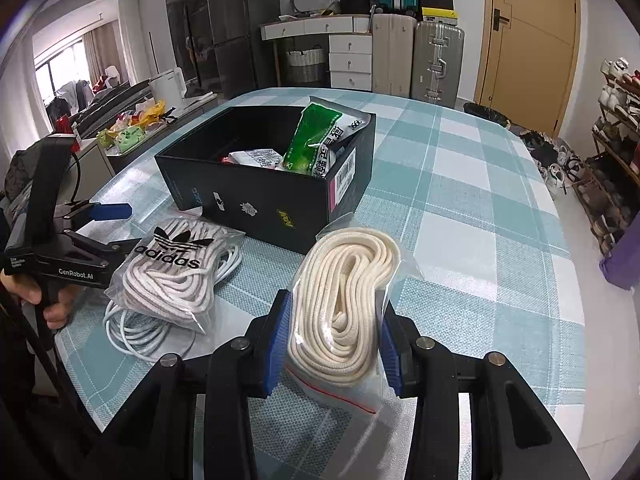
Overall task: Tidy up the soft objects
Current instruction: 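Grasp the bag of cream rope with the right gripper, then grasp the white printed packet with the left gripper while the right gripper holds the rope bag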
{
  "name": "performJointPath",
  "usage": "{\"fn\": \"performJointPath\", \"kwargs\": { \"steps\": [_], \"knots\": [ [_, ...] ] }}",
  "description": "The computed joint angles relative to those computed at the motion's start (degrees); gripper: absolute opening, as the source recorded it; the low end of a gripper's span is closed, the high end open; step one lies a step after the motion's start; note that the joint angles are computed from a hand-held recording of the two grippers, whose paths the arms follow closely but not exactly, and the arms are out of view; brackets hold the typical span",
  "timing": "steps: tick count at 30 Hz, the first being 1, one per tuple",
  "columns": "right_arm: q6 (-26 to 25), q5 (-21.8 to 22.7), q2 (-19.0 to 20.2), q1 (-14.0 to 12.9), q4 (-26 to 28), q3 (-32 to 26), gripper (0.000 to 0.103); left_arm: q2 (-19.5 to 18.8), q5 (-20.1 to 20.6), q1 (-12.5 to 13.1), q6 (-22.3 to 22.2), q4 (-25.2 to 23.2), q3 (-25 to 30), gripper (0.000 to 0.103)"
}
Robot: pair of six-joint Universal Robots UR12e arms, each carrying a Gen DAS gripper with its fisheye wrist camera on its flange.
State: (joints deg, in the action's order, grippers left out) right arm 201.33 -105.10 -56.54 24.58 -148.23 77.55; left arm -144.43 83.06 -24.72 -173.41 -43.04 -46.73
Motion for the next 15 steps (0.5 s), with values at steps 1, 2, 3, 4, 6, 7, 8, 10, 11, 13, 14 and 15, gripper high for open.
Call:
{"fn": "performJointPath", "kwargs": {
  "steps": [1, 2, 3, 4, 6, 7, 8, 10, 11, 13, 14, 15],
  "knots": [
    [-0.02, -0.01, 0.03, 0.00, 0.02, -0.04, 0.040, 0.00, 0.70, 0.01, 0.19, -0.18, 0.01, 0.103],
    [-0.05, -0.04, 0.01, 0.00, 0.02, -0.03, 0.040, 0.09, 0.57, 0.17, 0.12, -0.18, -0.13, 0.103],
    [-0.05, -0.02, 0.00, 0.00, -0.01, 0.00, 0.040, 0.18, 0.70, 0.31, 0.03, -0.32, -0.23, 0.103],
    [-0.06, -0.03, 0.02, 0.00, 0.01, -0.03, 0.040, 0.24, 0.89, 0.42, -0.04, -0.33, -0.31, 0.103],
    [0.00, -0.07, 0.02, 0.01, -0.01, -0.03, 0.040, 0.49, 1.79, 0.62, -0.34, -0.35, -0.63, 0.103],
    [-0.03, -0.04, 0.03, 0.00, 0.02, -0.05, 0.040, 0.60, 2.22, 0.69, -0.55, -0.30, -0.76, 0.103],
    [-0.03, -0.04, 0.02, 0.01, 0.00, -0.03, 0.040, 0.75, 2.38, 0.75, -0.87, -0.17, -0.94, 0.103],
    [-0.10, -0.01, 0.01, 0.01, -0.03, -0.02, 0.040, 1.11, -0.29, 1.26, -2.10, 0.53, -1.49, 0.103],
    [-0.11, -0.03, 0.01, 0.00, -0.05, -0.01, 0.040, 1.27, -1.99, 1.49, -2.61, 0.82, -1.71, 0.103],
    [-0.20, -0.07, -0.02, -0.01, -0.12, 0.05, 0.040, 1.42, -5.70, 1.80, -3.69, 0.82, -1.75, 0.103],
    [-0.18, -0.03, -0.03, -0.02, -0.17, 0.08, 0.040, 1.38, -7.17, 1.79, -3.63, 0.57, -1.59, 0.103],
    [-0.14, -0.02, -0.02, -0.02, -0.11, 0.05, 0.040, 1.25, -7.73, 1.66, -3.22, 0.22, -1.28, 0.103]
  ]
}}
